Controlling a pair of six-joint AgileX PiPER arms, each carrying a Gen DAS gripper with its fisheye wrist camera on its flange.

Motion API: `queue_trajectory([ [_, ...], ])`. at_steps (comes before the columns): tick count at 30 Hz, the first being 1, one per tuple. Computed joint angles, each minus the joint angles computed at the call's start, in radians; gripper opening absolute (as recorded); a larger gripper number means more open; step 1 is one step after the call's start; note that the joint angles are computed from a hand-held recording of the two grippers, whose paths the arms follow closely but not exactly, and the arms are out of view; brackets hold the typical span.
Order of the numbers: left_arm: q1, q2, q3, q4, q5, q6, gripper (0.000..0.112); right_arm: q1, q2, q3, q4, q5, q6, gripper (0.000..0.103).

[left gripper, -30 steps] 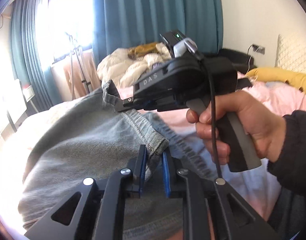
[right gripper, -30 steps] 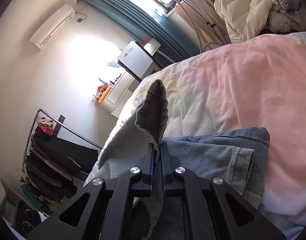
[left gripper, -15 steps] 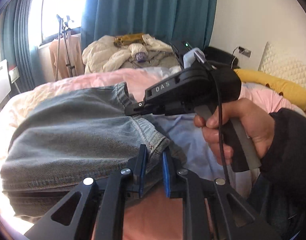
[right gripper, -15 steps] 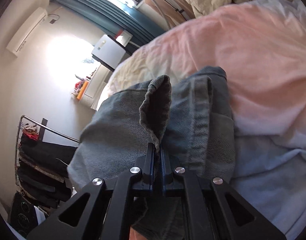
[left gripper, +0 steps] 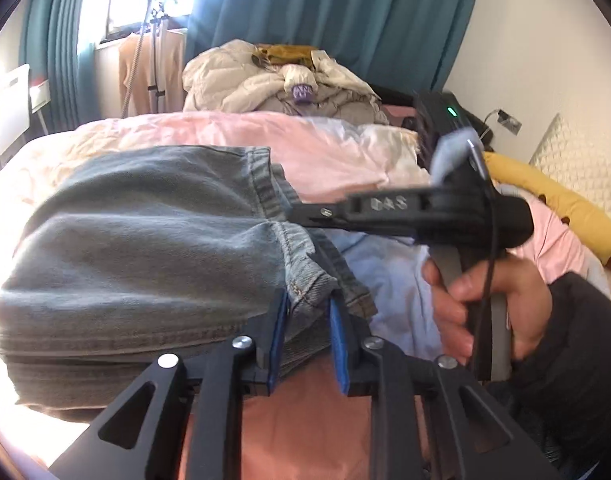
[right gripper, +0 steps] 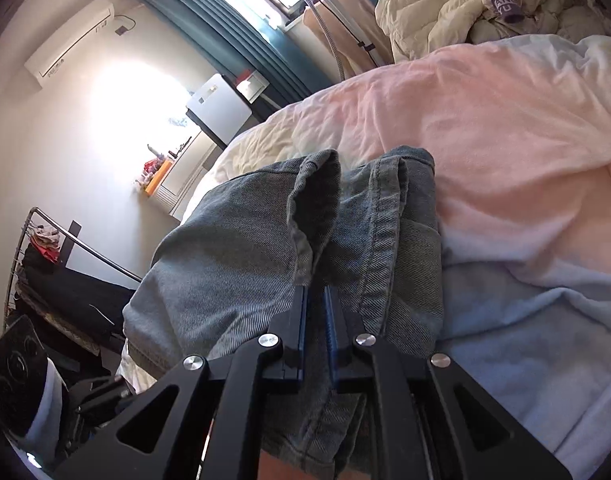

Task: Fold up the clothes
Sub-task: 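Grasp the folded jeans with the left gripper while the right gripper grips the seam edge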

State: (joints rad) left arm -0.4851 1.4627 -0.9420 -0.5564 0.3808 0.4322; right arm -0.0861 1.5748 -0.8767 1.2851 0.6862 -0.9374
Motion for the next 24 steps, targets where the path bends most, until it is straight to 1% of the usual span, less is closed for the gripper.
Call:
queue_trajectory([
  [1, 0.015, -0.035, 0.024, -0.001, -0.016, -0.014, 0.044, -0.003, -0.019, 0.012, 0.0, -0.004, 0.009, 0.017],
  [2, 0.036, -0.075, 0.053, -0.005, -0.038, -0.031, 0.059, -0.005, -0.039, 0.023, -0.001, -0.009, 0.019, 0.023],
  [3, 0.06, -0.099, 0.066, -0.015, -0.053, -0.049, 0.068, -0.008, -0.057, 0.035, -0.001, -0.013, 0.027, 0.026],
  [4, 0.092, -0.124, 0.076, -0.036, -0.056, -0.054, 0.07, -0.012, -0.069, 0.045, 0.0, -0.016, 0.031, 0.031],
  [6, 0.174, -0.155, 0.074, -0.089, -0.023, -0.033, 0.074, -0.019, -0.082, 0.057, 0.0, -0.015, 0.039, 0.037],
  [8, 0.279, -0.115, 0.018, -0.11, 0.06, 0.0, 0.074, -0.015, -0.087, 0.063, -0.021, -0.019, 0.063, 0.055],
  [9, 0.327, -0.089, -0.016, -0.108, 0.101, 0.005, 0.074, -0.013, -0.088, 0.065, -0.033, -0.021, 0.076, 0.061],
  [10, 0.374, -0.061, -0.051, -0.097, 0.15, 0.003, 0.074, -0.01, -0.087, 0.064, -0.04, -0.02, 0.085, 0.071],
  [11, 0.419, -0.025, -0.088, -0.101, 0.194, 0.011, 0.074, -0.009, -0.086, 0.064, -0.04, -0.016, 0.087, 0.077],
  [12, 0.48, -0.007, -0.104, -0.141, 0.244, 0.059, 0.074, -0.01, -0.084, 0.065, -0.029, -0.011, 0.08, 0.078],
  [14, 0.575, 0.057, -0.15, -0.2, 0.313, 0.121, 0.074, -0.014, -0.076, 0.067, -0.002, 0.0, 0.069, 0.079],
  [16, 0.62, 0.12, -0.187, -0.21, 0.332, 0.109, 0.074, -0.012, -0.055, 0.061, 0.005, 0.007, 0.081, 0.079],
  [17, 0.64, 0.152, -0.197, -0.252, 0.358, 0.14, 0.074, -0.007, -0.04, 0.055, 0.002, 0.002, 0.091, 0.08],
  [18, 0.659, 0.195, -0.216, -0.299, 0.402, 0.178, 0.074, -0.003, -0.025, 0.049, -0.002, -0.005, 0.1, 0.08],
  [19, 0.665, 0.236, -0.239, -0.324, 0.438, 0.196, 0.074, 0.001, -0.007, 0.042, -0.005, -0.015, 0.105, 0.08],
  [20, 0.657, 0.269, -0.258, -0.327, 0.458, 0.2, 0.074, 0.005, 0.011, 0.035, -0.009, -0.025, 0.111, 0.08],
  [24, 0.608, 0.339, -0.292, -0.315, 0.464, 0.216, 0.074, 0.013, 0.067, 0.021, -0.023, -0.101, 0.143, 0.08],
])
